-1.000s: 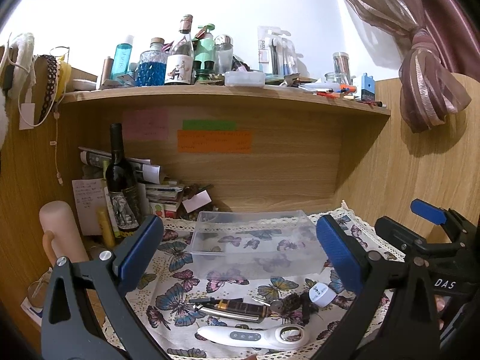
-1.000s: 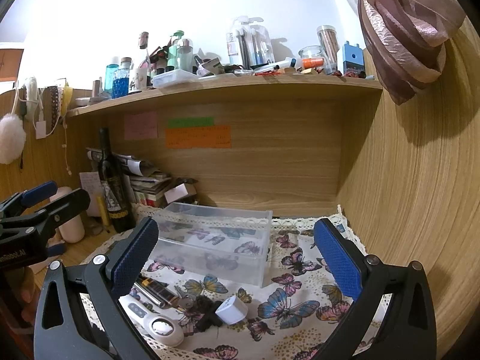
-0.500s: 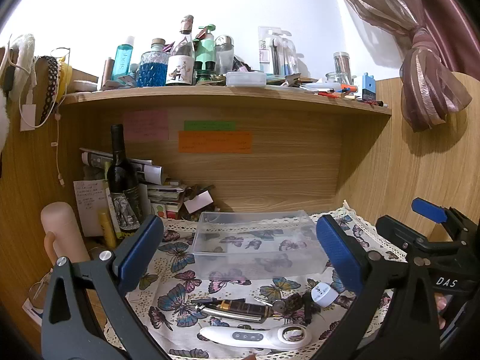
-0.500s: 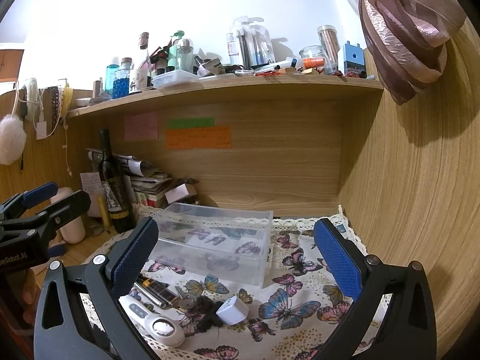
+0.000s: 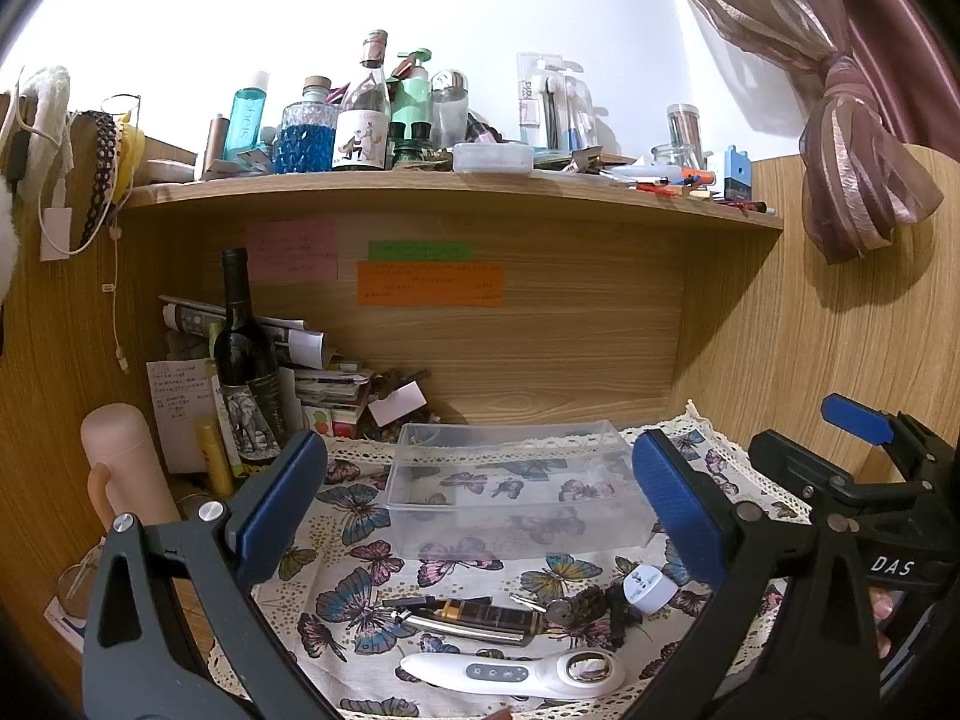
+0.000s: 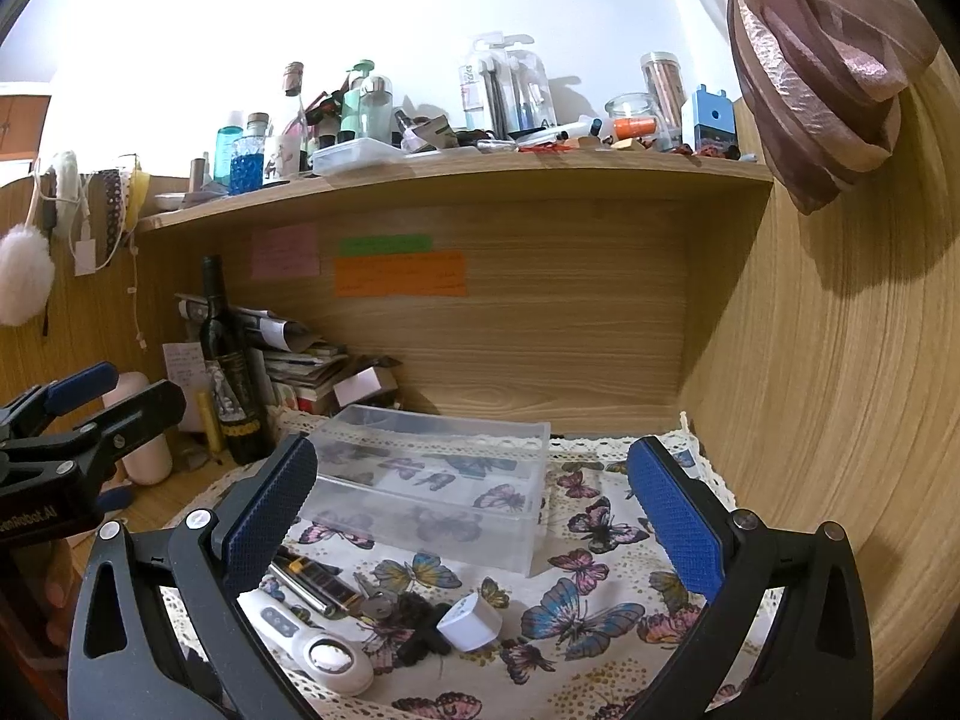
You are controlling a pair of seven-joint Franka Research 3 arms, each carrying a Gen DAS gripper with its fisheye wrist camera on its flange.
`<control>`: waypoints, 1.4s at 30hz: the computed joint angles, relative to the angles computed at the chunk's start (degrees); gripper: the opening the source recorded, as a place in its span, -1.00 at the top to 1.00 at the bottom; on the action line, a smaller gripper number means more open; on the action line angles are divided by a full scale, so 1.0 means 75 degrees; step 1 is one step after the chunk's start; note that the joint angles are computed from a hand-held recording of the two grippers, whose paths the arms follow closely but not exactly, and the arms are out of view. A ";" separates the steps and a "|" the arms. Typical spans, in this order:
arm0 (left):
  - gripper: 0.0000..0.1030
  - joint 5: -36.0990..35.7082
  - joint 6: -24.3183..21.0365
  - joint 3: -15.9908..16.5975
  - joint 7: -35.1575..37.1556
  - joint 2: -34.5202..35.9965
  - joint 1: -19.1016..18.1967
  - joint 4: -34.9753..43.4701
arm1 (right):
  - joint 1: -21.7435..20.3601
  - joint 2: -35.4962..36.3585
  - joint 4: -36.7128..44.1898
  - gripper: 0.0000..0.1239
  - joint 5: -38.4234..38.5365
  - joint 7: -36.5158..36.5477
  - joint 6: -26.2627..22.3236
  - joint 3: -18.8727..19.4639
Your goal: Organize rigid objects
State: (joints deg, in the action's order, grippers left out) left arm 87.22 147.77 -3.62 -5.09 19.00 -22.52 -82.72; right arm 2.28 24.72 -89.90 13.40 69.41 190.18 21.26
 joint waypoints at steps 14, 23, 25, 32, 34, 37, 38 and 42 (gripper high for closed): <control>-1.00 0.0200 -0.0024 -0.0020 -0.0129 -0.0026 -0.0031 -0.0049 | -0.0038 0.0005 -0.0008 -0.66 -0.0058 0.0043 0.0015 0.0037; -1.00 0.0023 -0.0188 -0.0043 0.0095 0.0058 -0.0044 0.0027 | 0.0187 0.0026 0.0058 -0.66 0.0010 0.0056 -0.0019 -0.0177; -1.00 -0.0163 -0.0238 -0.0036 0.0306 0.0125 -0.0041 0.0092 | 0.0201 0.0089 0.0082 -0.66 0.0012 0.0067 0.0086 -0.0168; -1.00 -0.1565 0.0120 -0.0010 0.1254 0.0462 0.0168 0.0222 | 0.0097 0.0302 0.0170 -0.66 -0.0260 0.0313 0.0082 -0.0142; -1.00 -0.2111 0.0237 -0.0011 0.1608 0.0644 0.0207 0.0312 | 0.0417 0.0377 0.0366 -0.66 -0.0117 0.0347 -0.0292 -0.0577; -1.00 -0.2842 0.0326 0.0014 0.2108 0.0947 0.0169 0.0478 | 0.0720 0.0492 0.0585 -0.66 0.0116 0.0293 -0.0757 -0.1013; -1.00 -0.3067 0.0324 0.0027 0.2285 0.1054 0.0136 0.0550 | 0.0840 0.0553 0.0689 -0.66 0.0186 0.0284 -0.0944 -0.1190; -1.00 -0.3754 0.0042 0.0152 0.2865 0.1447 -0.0116 0.0889 | 0.1093 0.0647 0.0782 -0.66 0.0439 0.0186 -0.1304 -0.1591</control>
State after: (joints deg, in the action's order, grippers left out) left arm 59.07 148.08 -2.48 16.39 29.85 -23.39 -76.05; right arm 10.48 29.57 -84.04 16.69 70.80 180.41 9.32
